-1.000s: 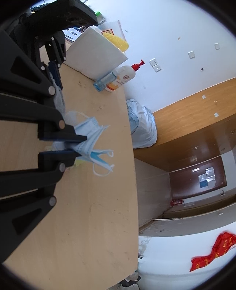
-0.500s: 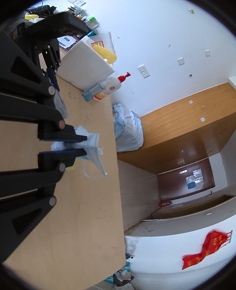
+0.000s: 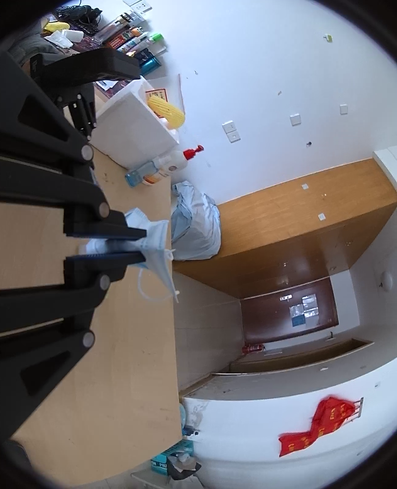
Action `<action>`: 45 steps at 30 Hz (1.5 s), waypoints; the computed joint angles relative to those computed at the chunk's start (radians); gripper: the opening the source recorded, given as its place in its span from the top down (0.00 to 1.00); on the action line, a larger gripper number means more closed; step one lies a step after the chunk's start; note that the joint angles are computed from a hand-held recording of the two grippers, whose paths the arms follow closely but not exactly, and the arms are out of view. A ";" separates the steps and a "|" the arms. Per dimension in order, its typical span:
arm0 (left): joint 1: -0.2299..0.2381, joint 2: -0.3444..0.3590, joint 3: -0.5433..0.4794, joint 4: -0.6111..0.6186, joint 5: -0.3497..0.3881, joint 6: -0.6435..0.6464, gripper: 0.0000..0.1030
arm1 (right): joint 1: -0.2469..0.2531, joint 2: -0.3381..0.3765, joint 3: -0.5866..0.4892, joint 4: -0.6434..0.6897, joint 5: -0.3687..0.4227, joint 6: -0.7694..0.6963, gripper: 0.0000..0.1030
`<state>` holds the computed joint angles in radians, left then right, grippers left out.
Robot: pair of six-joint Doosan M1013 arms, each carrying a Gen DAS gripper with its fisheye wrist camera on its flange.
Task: Organize soft objects
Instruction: 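Lift the blue mask and grey socks off the table with both tools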
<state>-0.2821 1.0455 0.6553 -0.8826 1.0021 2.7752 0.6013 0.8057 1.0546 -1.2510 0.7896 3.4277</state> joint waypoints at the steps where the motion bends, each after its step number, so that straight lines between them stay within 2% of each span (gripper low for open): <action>1: 0.002 -0.002 0.001 -0.006 0.000 0.002 0.86 | 0.002 0.004 -0.006 0.004 0.002 -0.008 0.90; 23: 0.054 -0.168 0.267 -0.242 -0.116 0.225 0.86 | 0.050 0.038 -0.030 0.056 0.015 -0.011 0.90; 33: 0.080 -0.198 0.316 -0.286 -0.124 0.243 0.86 | 0.074 0.050 -0.064 0.048 0.030 -0.034 0.90; 45: 0.112 -0.248 0.394 -0.385 -0.196 0.305 0.86 | 0.090 0.079 -0.135 0.041 0.007 -0.105 0.90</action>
<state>-0.1703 0.7979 1.0489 -1.2672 0.8065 3.0799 0.6913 0.8849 0.9199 -1.2095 0.7967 3.3225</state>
